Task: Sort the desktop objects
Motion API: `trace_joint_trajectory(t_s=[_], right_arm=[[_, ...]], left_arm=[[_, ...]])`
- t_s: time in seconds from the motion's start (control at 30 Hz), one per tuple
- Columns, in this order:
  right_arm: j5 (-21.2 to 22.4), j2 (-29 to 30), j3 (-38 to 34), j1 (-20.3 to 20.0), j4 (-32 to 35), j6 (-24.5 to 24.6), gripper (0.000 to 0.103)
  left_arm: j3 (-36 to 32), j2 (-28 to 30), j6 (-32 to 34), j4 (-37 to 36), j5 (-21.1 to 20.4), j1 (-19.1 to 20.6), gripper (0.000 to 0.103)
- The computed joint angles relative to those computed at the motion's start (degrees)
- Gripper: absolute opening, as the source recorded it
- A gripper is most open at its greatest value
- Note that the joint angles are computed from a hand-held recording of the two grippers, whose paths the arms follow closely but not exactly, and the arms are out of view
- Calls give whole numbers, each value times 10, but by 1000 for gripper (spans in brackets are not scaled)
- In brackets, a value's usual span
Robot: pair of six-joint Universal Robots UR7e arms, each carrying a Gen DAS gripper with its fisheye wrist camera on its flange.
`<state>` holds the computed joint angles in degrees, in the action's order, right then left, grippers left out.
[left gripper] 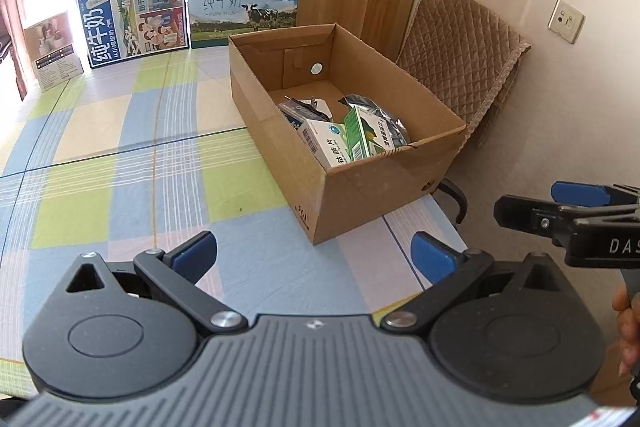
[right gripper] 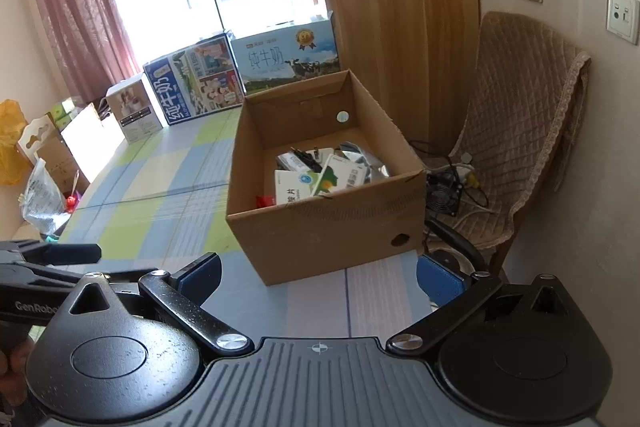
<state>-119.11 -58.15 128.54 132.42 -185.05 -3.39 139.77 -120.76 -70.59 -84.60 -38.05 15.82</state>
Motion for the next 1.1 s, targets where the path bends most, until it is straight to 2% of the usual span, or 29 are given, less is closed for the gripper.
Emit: trace_joint_trajectory(t_s=[0.4, 0.77, 1.1], right_arm=[[-37, 8, -17, 21, 39, 27, 101], [-47, 6, -15, 30, 52, 26, 101], [-52, 9, -14, 33, 53, 22, 101]], left_arm=[[-2, -24, -37, 44, -6, -10, 101], [-1, -28, -56, 73, -8, -24, 101], [6, -27, -55, 72, -9, -28, 102]])
